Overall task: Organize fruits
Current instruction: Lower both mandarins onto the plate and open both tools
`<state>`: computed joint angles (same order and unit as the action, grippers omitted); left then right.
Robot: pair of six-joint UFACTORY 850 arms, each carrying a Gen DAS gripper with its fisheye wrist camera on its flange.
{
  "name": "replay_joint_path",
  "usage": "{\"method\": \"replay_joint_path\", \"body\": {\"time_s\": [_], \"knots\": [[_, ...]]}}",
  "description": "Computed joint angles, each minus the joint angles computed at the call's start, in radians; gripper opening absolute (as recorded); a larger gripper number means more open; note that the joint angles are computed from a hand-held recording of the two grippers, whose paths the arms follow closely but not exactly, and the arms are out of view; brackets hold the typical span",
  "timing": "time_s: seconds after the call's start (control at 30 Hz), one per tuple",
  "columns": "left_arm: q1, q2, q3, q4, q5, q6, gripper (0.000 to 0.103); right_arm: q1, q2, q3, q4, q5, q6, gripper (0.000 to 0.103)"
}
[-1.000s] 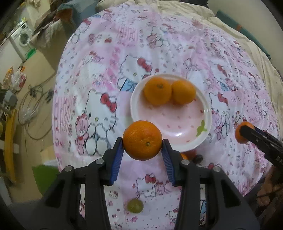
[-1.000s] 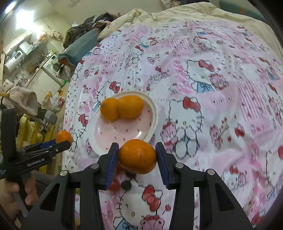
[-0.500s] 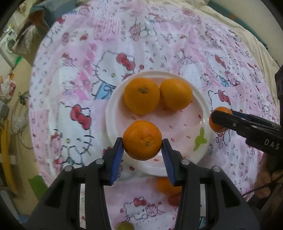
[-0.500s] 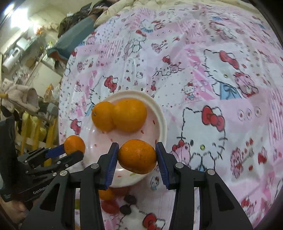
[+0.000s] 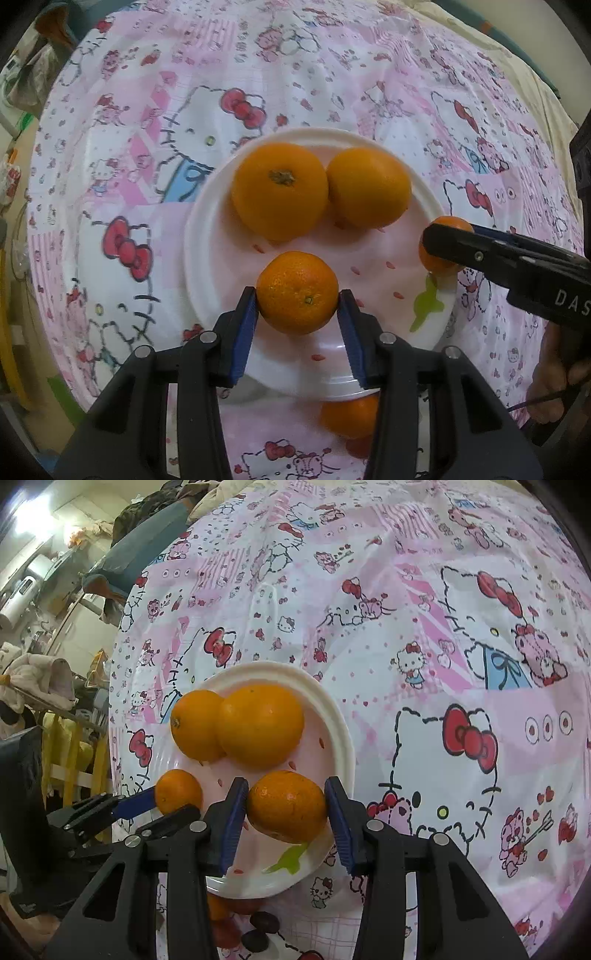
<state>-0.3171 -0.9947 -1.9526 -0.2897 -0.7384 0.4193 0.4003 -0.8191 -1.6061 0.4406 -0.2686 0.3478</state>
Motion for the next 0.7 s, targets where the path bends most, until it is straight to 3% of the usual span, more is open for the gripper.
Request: {"method": "replay_joint_path", "body": {"time_s": [0.13, 0.37, 0.7], "knots": [[-0.003, -0.021, -0.029, -0.026, -0.040, 0.033, 0.040, -0.006, 0.000, 0.008, 0.034, 0.000, -0.021, 0.045], [-0.008, -0.023, -0.025, 0.015, -0.017, 0.022, 0.040, -0.011, 0.001, 0.014, 0.130, 0.003, -0.097, 0.046], [-0.004, -0.040, -0.051, -0.016, -0.044, 0.057, 0.041, -0.009, 0.000, 0.009, 0.098, 0.002, -0.064, 0.047]]}}
